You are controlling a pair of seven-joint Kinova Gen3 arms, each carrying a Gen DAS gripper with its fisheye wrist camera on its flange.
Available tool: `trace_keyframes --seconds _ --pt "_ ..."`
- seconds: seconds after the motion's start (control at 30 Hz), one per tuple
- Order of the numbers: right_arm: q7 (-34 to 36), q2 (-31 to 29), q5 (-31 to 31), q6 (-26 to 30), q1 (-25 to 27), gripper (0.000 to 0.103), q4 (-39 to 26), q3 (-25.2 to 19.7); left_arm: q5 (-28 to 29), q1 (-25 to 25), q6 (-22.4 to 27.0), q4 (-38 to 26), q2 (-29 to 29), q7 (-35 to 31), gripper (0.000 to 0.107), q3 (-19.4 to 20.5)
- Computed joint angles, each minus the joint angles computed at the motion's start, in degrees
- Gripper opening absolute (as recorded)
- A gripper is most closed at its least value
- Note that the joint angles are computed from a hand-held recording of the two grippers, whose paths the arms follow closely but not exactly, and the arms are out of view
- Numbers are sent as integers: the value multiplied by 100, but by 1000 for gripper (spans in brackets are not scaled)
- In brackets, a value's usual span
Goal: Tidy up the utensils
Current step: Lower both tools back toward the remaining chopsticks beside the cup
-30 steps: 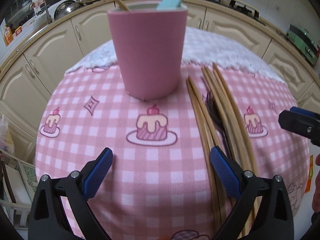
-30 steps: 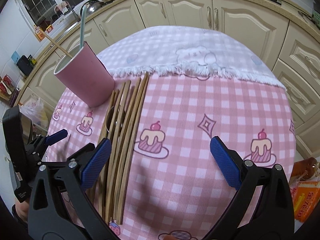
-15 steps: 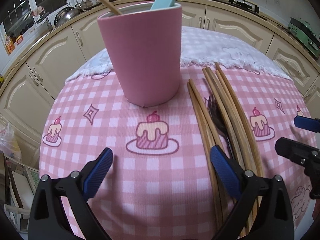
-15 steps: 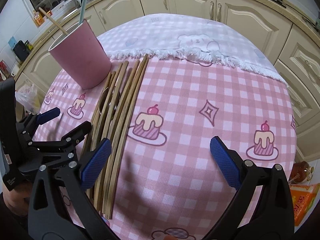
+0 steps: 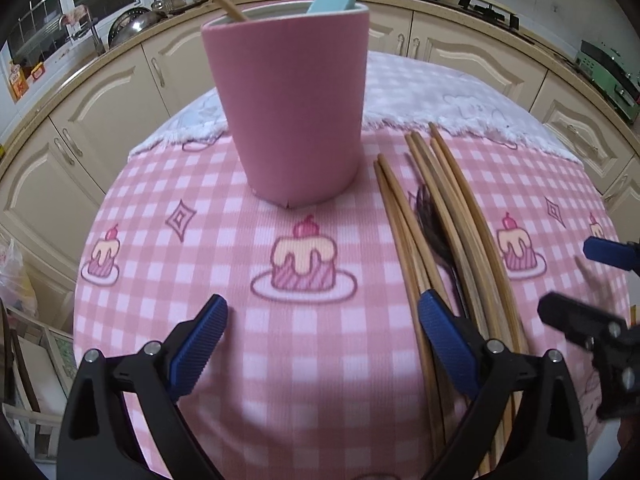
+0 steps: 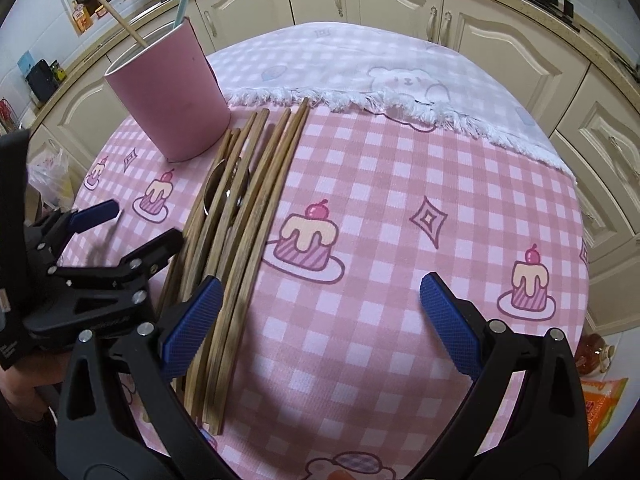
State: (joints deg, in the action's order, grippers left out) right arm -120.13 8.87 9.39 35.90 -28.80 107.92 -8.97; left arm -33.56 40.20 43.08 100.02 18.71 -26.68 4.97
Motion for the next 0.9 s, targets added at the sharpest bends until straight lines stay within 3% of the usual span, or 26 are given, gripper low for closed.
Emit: trace_keyframes --seconds 0.1,0.23,0.43,0.67,0.77,0.9 --pt "-34 26 21 16 -5 97 -6 16 -2 -18 -175 77 -7 126 94 -36" --pt "-130 31 151 49 -90 97 -33 18 -354 318 191 -239 292 329 95 -190" --pt "-157 120 231 134 -128 97 -73 -5 -32 16 -19 58 -25 38 83 -20" --pt "-427 376 602 416 -453 96 -302 106 76 -113 -43 136 -132 -167 82 62" --pt "-231 179 277 173 -178 94 -138 -16 55 -97 -62 178 -148 -124 82 66" --pt "-332 221 374 267 -207 92 -196 72 49 -107 -52 192 -163 -142 82 70"
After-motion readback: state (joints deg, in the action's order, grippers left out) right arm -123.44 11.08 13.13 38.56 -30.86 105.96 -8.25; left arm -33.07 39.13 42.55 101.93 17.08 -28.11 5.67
